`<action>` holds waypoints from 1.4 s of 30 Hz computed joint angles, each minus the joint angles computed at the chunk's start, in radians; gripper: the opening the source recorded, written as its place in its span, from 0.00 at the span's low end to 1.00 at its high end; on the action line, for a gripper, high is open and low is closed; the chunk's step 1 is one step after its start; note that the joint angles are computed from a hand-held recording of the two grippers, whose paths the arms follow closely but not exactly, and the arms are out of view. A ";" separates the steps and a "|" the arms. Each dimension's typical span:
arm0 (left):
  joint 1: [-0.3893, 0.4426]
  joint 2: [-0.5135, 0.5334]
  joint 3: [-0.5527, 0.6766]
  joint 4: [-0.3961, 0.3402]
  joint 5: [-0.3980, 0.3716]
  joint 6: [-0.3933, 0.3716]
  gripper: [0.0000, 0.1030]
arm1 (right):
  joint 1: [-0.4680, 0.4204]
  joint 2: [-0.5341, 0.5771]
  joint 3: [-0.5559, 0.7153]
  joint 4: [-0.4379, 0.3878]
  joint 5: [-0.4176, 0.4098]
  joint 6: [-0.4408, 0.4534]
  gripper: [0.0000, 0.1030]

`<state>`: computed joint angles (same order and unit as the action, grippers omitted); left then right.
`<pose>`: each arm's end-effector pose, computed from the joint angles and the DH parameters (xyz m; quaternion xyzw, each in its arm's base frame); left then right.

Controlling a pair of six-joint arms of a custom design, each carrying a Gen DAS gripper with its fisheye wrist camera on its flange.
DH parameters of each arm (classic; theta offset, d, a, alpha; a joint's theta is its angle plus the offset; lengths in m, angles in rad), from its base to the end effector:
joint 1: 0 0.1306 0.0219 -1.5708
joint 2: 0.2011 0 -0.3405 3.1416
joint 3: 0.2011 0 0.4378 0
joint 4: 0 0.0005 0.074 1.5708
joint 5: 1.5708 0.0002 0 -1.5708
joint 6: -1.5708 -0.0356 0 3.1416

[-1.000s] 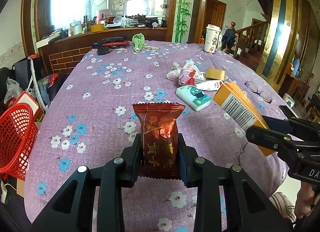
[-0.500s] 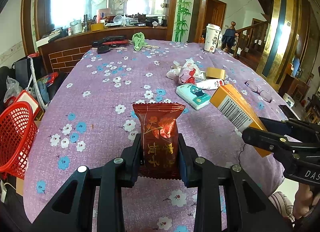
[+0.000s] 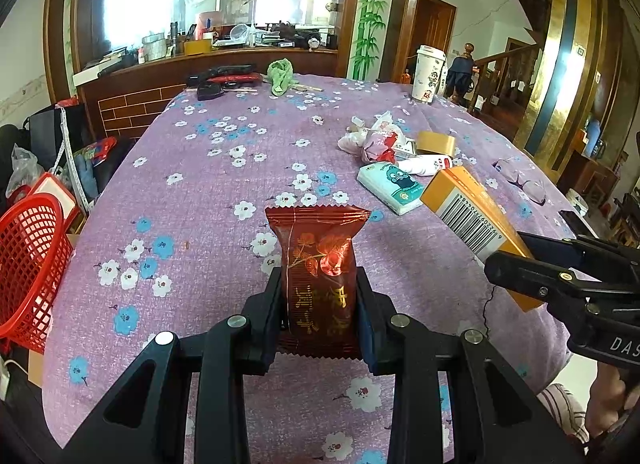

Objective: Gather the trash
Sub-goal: 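Lift the snack wrapper with the left tool while the right tool lifts the orange box, then carry both items over the wastebasket and open both tools to drop them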

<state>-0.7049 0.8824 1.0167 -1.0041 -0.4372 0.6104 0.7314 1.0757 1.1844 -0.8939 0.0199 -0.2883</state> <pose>0.2872 -0.2252 0.4088 -0.0311 0.9193 -0.0437 0.3898 0.3252 0.2902 0.4264 -0.1993 0.9021 0.1788 0.3386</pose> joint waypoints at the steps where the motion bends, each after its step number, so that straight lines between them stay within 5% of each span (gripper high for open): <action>1: 0.003 -0.001 -0.002 0.001 0.003 0.000 0.30 | 0.000 0.003 0.003 0.000 -0.001 0.001 0.49; 25: 0.023 -0.014 -0.011 0.002 0.015 -0.004 0.30 | 0.004 0.041 0.048 -0.008 -0.004 0.013 0.49; 42: 0.184 -0.166 -0.055 -0.036 -0.008 0.000 0.30 | 0.054 0.227 0.237 -0.045 -0.090 0.048 0.49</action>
<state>-0.5213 0.7166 0.9615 -1.0399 -0.4456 0.6107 0.7855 1.3028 1.4210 -0.9386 -0.0700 -0.2399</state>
